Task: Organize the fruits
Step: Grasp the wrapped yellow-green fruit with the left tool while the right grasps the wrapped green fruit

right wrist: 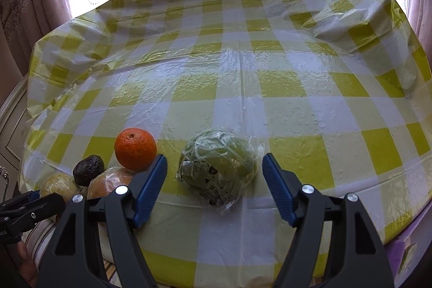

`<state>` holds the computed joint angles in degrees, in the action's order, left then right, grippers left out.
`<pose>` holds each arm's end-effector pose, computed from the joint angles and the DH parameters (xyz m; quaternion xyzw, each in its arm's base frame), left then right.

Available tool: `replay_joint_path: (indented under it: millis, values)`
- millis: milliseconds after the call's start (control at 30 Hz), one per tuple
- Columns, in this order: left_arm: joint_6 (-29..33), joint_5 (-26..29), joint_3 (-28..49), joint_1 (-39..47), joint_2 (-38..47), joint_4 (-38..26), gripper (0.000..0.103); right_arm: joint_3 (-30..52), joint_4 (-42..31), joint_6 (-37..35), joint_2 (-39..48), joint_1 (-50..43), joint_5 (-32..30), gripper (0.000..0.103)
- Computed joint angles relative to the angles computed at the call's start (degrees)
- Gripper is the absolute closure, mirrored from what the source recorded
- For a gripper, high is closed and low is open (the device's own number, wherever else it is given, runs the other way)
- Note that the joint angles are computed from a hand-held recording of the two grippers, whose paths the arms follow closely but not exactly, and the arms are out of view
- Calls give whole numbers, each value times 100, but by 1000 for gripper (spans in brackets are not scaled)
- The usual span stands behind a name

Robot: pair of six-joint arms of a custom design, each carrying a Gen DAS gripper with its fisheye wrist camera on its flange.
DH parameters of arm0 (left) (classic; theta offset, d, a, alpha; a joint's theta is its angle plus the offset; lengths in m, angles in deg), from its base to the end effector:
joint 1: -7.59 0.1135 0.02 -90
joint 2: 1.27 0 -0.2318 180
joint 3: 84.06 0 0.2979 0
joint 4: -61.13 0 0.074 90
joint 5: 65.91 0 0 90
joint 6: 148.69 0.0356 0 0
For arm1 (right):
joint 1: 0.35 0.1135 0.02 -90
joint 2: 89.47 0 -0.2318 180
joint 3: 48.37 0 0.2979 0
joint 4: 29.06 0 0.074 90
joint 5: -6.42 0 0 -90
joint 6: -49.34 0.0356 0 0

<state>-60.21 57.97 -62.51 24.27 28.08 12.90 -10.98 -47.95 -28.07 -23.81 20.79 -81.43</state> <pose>0.1695 0.0301 0.1008 -0.0607 0.9168 -0.2394 0.3138 0.2442 0.0930 0.1033 -0.0625 0.9287 0.0892 0.3545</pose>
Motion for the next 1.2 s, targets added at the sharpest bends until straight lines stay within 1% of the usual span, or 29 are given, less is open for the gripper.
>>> replay_joint_path:
  millis: [233,300,467,600,767,900,1033,1200]
  values:
    - [-38,-51,-91,4,-388,-135,47,289,-36,5,452,160,332,31]
    - [-35,-63,-117,0,-532,-206,47,341,-82,13,522,225,473,36]
    - [-66,-187,-182,-78,-894,-371,47,429,-137,-65,631,409,799,38]
    - [-97,-318,-225,-151,-1303,-578,47,328,-110,-59,488,334,651,39]
    - [-114,-514,-264,-272,-1816,-871,47,127,-172,-29,89,289,584,40]
    - [-139,-613,-261,-340,-2060,-1034,47,-66,-310,0,-324,216,488,40]
    - [-220,-772,-279,-525,-2395,-1254,47,-334,-514,13,-901,75,306,40]
    - [-427,-1058,-296,-947,-2882,-1540,47,-681,-954,13,-1784,-132,82,40]
